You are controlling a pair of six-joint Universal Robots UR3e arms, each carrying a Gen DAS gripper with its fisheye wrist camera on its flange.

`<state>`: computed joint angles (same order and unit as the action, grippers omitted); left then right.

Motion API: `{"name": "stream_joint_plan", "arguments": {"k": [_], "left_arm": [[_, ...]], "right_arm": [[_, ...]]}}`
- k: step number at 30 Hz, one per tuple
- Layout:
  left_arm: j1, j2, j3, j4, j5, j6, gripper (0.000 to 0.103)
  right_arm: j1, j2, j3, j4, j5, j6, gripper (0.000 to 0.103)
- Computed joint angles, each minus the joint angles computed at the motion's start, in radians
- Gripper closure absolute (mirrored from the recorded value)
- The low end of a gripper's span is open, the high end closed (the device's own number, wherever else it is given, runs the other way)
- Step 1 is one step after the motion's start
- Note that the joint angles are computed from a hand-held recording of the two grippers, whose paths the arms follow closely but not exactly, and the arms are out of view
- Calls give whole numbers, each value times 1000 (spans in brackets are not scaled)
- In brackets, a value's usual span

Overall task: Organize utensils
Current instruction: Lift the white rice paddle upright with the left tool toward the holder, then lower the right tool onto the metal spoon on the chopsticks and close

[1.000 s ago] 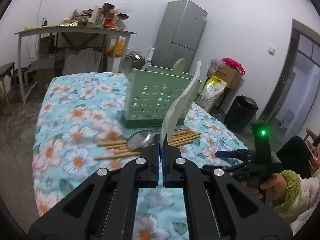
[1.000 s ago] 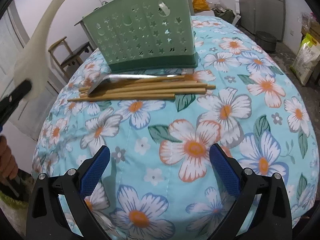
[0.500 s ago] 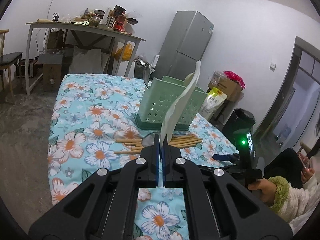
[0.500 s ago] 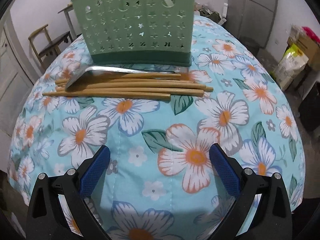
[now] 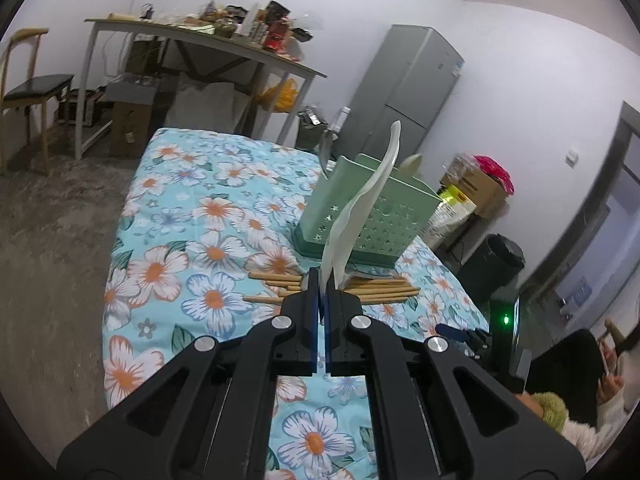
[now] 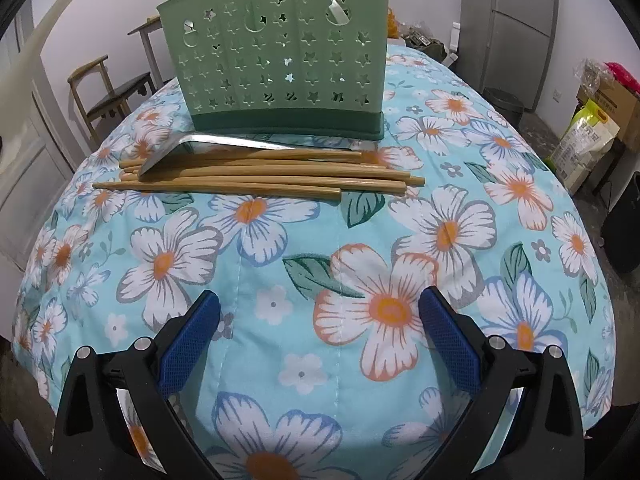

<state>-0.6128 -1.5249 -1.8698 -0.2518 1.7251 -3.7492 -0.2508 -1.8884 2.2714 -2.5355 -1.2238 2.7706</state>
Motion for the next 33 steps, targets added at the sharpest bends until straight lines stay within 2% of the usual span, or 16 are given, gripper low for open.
{"name": "stream_joint_plan", "arguments": {"k": [4, 8, 12, 17, 20, 22, 25, 28, 33], "left_arm": [[-39, -16, 66, -91, 79, -27, 102], [-70, -49, 136, -177, 128, -35, 102], [-89, -75, 175, -219, 168, -55, 102], [-117, -94, 206, -250, 241, -91, 102], [-136, -100, 223, -277, 298, -101, 102], [-145, -100, 231, -297, 327, -112, 102], [-145, -87, 216, -299, 346, -140, 102], [-142, -78, 192, -280, 355, -160, 102], [-139, -82, 172, -245, 367, -159, 102]], "right_arm": [[-39, -51, 63, -31, 44, -45, 6], [-97, -98, 81, 23, 111, -120, 6], [-126, -143, 62, 117, 132, -164, 6], [-234, -293, 66, 214, 259, -297, 6], [-244, -327, 77, 137, 304, -368, 6], [-201, -289, 80, 16, 288, -379, 8], [-107, -167, 49, -165, 231, -367, 15], [-13, -40, -9, -270, 160, -363, 24], [145, 138, -75, -457, 27, -396, 34]]}}
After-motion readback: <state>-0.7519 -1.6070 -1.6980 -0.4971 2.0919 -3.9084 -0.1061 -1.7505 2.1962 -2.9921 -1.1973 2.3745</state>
